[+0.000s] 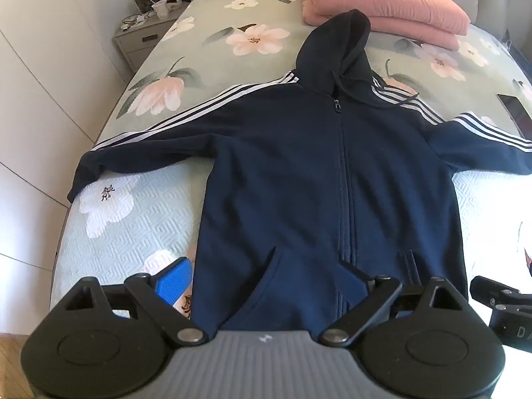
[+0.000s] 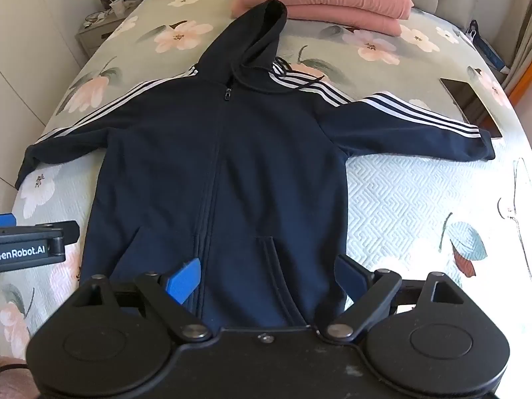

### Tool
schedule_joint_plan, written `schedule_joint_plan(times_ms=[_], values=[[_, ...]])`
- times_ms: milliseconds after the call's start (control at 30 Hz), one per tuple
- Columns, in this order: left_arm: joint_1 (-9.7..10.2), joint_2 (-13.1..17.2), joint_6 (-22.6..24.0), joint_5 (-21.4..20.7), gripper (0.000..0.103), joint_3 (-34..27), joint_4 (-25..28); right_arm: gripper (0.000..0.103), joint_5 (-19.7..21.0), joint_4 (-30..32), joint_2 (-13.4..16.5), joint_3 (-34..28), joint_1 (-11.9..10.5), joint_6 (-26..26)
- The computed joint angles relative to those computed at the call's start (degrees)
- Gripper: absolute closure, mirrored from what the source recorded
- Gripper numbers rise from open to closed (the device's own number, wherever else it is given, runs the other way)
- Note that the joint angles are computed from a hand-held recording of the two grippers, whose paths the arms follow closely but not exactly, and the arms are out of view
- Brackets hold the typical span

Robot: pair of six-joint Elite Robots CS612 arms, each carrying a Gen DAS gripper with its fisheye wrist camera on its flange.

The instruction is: Fold large clothes

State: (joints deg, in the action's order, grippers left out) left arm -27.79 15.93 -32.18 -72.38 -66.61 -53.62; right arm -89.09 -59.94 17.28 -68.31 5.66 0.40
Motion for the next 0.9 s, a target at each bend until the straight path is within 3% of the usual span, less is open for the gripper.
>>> schedule_joint_plan(times_ms=[900], values=[[0.44,-0.14,0.32,-1.62,0.009,0.51,0.90,0.001,0.25,0.21,-0.54,0.28,0.19,-1.12]])
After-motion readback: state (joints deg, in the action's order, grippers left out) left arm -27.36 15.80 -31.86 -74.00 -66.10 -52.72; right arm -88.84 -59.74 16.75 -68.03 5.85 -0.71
